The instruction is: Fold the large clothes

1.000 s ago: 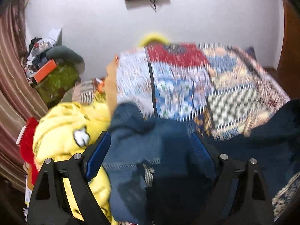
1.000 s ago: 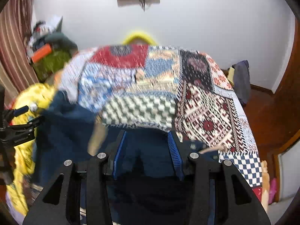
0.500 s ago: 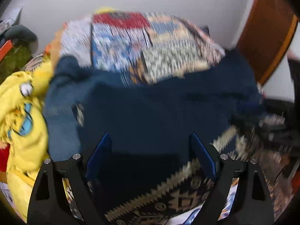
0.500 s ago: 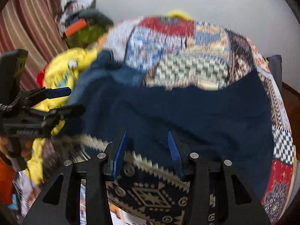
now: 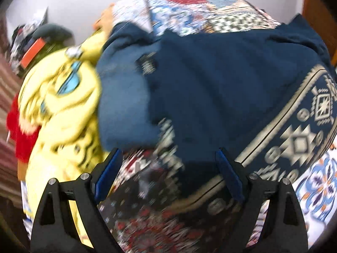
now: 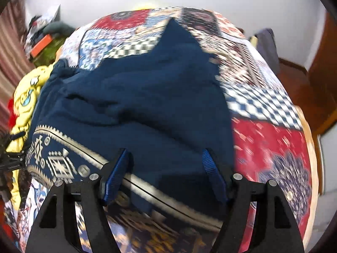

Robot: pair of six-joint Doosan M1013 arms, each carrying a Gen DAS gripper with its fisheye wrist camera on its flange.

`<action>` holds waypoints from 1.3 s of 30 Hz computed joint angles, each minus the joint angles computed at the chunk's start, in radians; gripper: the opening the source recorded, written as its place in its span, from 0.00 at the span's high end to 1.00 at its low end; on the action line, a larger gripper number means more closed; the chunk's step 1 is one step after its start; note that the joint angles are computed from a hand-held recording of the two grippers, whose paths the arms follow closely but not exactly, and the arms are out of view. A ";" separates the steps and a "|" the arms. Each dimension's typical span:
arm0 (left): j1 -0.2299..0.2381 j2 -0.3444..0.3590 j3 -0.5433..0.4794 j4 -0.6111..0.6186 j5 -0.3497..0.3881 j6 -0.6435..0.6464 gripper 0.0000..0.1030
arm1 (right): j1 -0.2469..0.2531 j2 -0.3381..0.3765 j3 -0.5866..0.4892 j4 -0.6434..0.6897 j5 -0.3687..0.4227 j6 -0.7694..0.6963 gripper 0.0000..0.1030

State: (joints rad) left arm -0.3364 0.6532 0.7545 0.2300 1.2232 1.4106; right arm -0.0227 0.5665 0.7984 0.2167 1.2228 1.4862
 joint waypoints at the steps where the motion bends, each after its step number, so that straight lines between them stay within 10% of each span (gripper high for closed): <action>1: 0.005 -0.014 0.020 -0.001 -0.003 -0.019 0.13 | -0.005 -0.008 0.010 -0.005 0.001 0.009 0.33; 10: 0.018 -0.114 0.121 0.061 -0.046 -0.200 0.13 | -0.032 -0.088 0.091 -0.070 0.001 0.119 0.33; 17: 0.067 -0.182 0.208 -0.382 -0.219 -0.230 0.13 | -0.039 -0.160 0.153 -0.012 -0.098 0.121 0.33; 25: 0.094 -0.144 0.271 -0.845 -0.222 -0.174 0.18 | -0.021 -0.172 0.179 0.027 -0.119 0.045 0.33; 31: 0.097 -0.119 0.282 -0.942 -0.306 -0.149 0.40 | -0.010 -0.162 0.181 0.038 -0.103 0.031 0.33; 39: 0.100 -0.039 0.199 -0.924 -0.426 -0.268 0.44 | 0.005 -0.133 0.150 0.046 -0.078 0.026 0.33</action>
State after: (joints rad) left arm -0.2363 0.6147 0.9536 -0.6935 0.7969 1.1428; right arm -0.0174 0.4336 0.9480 0.2625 1.1448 1.5118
